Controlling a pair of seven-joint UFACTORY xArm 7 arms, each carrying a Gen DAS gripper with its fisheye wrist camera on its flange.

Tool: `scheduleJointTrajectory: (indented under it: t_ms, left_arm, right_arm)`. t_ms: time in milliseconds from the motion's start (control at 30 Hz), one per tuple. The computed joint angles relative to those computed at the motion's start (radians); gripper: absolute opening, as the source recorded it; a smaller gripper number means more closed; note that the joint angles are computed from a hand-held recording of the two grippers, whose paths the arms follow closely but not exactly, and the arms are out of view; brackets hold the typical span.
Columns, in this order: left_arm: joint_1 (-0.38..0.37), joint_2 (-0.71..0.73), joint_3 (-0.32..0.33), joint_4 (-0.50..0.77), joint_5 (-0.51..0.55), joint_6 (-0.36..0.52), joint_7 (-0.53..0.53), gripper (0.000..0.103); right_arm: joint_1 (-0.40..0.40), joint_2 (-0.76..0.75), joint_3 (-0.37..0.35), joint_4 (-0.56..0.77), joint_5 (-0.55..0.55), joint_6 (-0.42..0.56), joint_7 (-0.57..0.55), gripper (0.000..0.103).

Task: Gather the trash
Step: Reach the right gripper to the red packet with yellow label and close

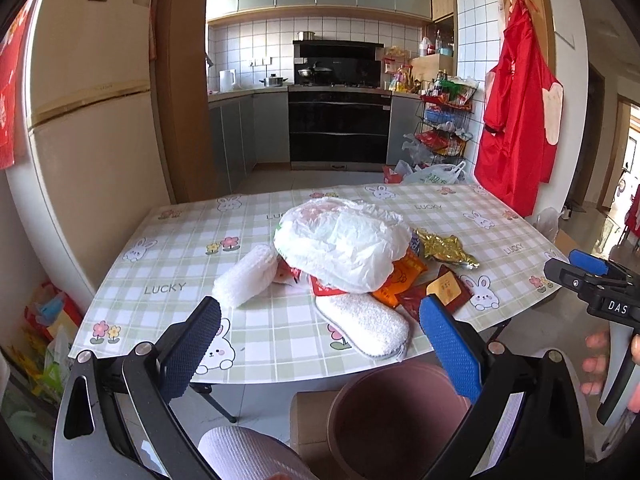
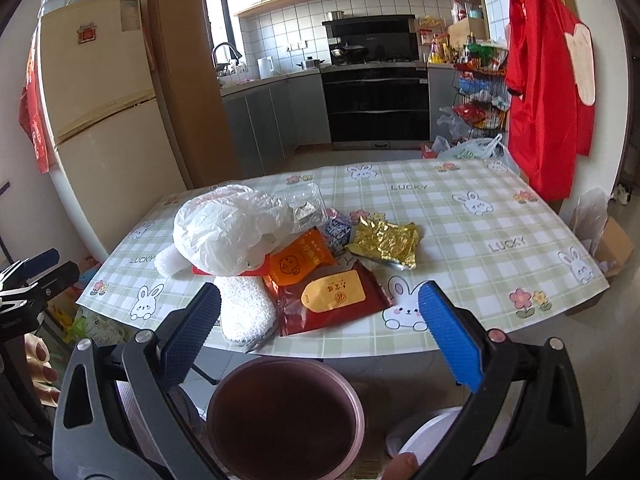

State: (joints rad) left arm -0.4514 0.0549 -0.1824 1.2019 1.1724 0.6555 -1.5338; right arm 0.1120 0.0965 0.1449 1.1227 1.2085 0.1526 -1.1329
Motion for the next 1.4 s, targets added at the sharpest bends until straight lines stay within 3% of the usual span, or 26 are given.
scheduleJointTrajectory:
  t_ms: [233, 367, 467, 767, 1033, 1233, 1400]
  left_arm:
    - [0.024, 0.055, 0.034, -0.04, -0.029, -0.114, -0.014, 0.098]
    - [0.014, 0.093, 0.049, -0.029, -0.051, -0.115, 0.001, 0.098]
    - [0.011, 0.125, 0.064, -0.015, -0.11, -0.118, 0.043, 0.098]
    - [0.006, 0.15, 0.113, -0.016, -0.143, -0.124, -0.001, 0.098]
    - [0.016, 0.138, 0.12, -0.033, -0.154, -0.112, -0.017, 0.098]
    - [0.012, 0.163, 0.122, -0.008, -0.149, -0.137, -0.029, 0.098]
    - [0.004, 0.184, 0.132, 0.009, -0.165, -0.169, -0.027, 0.098]
  right_arm:
    - [-0.018, 0.108, 0.017, 0.035, -0.121, -0.003, 0.141, 0.097]
    - [-0.03, 0.166, 0.014, 0.055, -0.248, -0.003, 0.275, 0.097]
    - [-0.058, 0.209, 0.022, 0.087, -0.316, 0.058, 0.344, 0.097]
    - [0.098, 0.42, -0.155, 0.292, -0.717, 0.104, 0.891, 0.097]
    - [0.2, 0.648, -0.29, 0.602, -0.871, 0.192, 1.324, 0.097]
    - [0.149, 0.785, -0.229, 0.834, -0.961, 0.385, 1.385, 0.097]
    - [0.083, 0.753, -0.116, 0.763, -1.024, 0.338, 1.269, 0.097]
